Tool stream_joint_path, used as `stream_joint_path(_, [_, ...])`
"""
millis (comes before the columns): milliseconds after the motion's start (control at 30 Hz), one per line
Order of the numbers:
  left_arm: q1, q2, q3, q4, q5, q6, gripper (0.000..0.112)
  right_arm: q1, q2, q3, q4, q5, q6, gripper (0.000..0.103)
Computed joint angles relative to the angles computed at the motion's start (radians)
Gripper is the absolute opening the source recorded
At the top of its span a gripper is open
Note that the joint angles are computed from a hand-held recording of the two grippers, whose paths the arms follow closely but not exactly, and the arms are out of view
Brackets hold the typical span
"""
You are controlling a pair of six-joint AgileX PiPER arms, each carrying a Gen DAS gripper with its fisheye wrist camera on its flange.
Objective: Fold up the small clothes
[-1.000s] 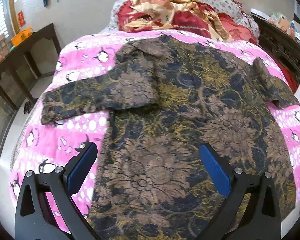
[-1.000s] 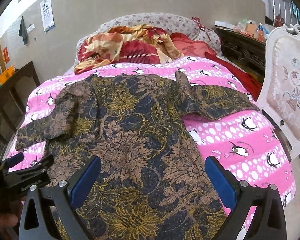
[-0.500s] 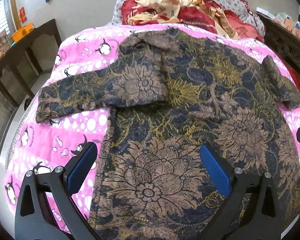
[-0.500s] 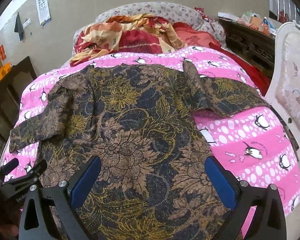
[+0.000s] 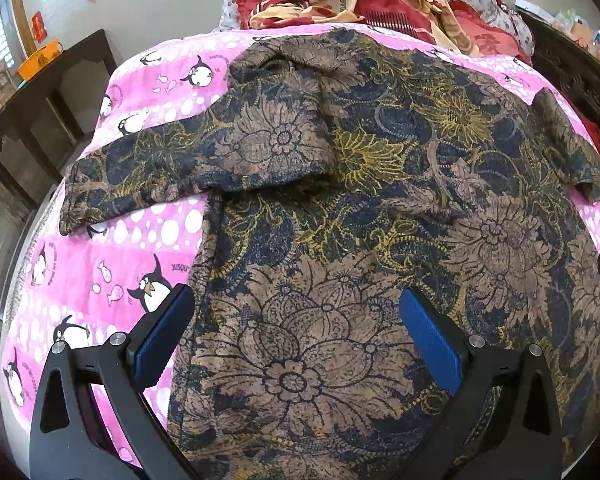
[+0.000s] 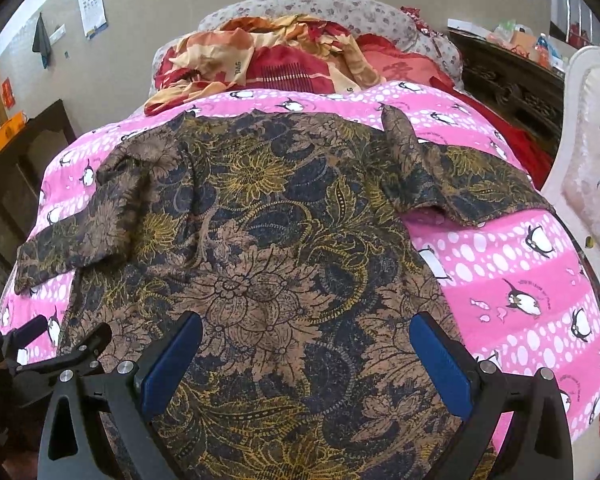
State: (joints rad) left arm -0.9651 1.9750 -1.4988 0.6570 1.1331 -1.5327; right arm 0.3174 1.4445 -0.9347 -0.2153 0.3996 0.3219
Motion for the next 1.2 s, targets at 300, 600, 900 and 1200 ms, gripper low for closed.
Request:
stream_joint_path(300, [-0.001, -0.002, 0.001, 0.005, 0.003, -0.005, 0.103, 0.028, -0.029, -0.008, -0.064, 0.023, 0.067, 0.102])
stream_joint_path(600, [-0.005, -0.006, 0.012, 0.005, -0.005, -0.019, 0.103, 0.093, -0.029, 0.003, -0.355, 0.038, 0.322, 0.102])
stream_joint_path(900, [0.007, -0.026, 0.024, 0.014, 0.006, -0.033, 0.103, 0.088, -0.027, -0.004, -0.309, 0.032, 0.277, 0.102])
stream_joint_path(1200, [-0.005, -0.017, 0.010, 0.023, 0.040, -0.033, 0.103, 0.097, -0.031, 0.010, -0.306, 0.030, 0.276, 0.102])
